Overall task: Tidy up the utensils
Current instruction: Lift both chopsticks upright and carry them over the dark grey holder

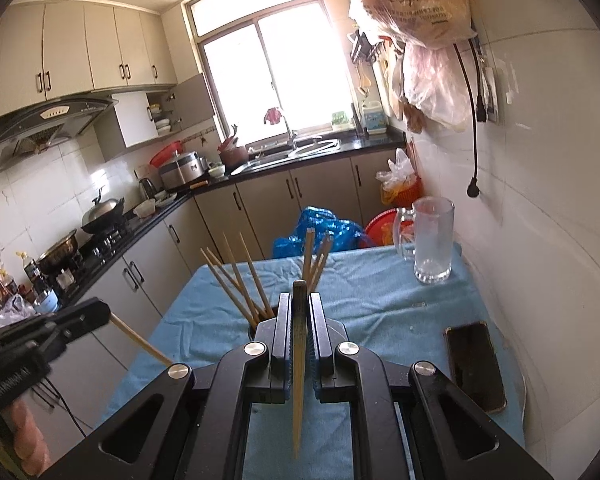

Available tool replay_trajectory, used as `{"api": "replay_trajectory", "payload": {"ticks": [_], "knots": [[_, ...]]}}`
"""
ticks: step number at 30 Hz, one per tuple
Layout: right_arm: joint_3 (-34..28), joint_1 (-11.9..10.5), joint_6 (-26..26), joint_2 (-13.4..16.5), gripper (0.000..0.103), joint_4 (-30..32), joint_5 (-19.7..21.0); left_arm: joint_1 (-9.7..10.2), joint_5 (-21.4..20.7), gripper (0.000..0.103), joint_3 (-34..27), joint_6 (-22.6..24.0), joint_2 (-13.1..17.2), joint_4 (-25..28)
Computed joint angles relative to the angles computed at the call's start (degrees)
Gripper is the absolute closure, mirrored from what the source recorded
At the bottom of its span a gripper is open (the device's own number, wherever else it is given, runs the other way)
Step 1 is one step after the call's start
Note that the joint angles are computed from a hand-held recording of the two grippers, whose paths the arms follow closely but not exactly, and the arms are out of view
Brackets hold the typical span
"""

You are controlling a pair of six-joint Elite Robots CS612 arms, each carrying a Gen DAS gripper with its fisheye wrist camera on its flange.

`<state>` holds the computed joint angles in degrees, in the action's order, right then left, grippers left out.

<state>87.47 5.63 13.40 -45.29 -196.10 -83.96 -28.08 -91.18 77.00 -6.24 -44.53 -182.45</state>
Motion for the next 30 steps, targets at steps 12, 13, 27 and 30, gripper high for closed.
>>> {"api": "replay_trajectory", "payload": {"ticks": [12, 13, 27, 30], "knots": [[-7.23, 0.51, -0.41, 1.83, 0.095, -0.80, -0.37, 0.81, -2.02, 0.098, -6.31, -0.36, 1.11, -2.29], [-7.96, 0.58, -0.59, 2.10, 0.095, -0.77, -0.57, 0.77, -1.72, 0.098, -6.85, -0.08, 1.34, -2.70], [-16.43, 0.32, 2.91, 6.92, 0.095, 1.65, -1.12, 0.96, -0.32, 0.098, -19.92, -0.81, 8.89, -0.35], [-17.44, 0.03, 3.74, 7.67, 0.095, 1.80, -0.81, 1.09, -0.13, 0.098, -22.49, -1.12, 10.55, 1.30]]}}
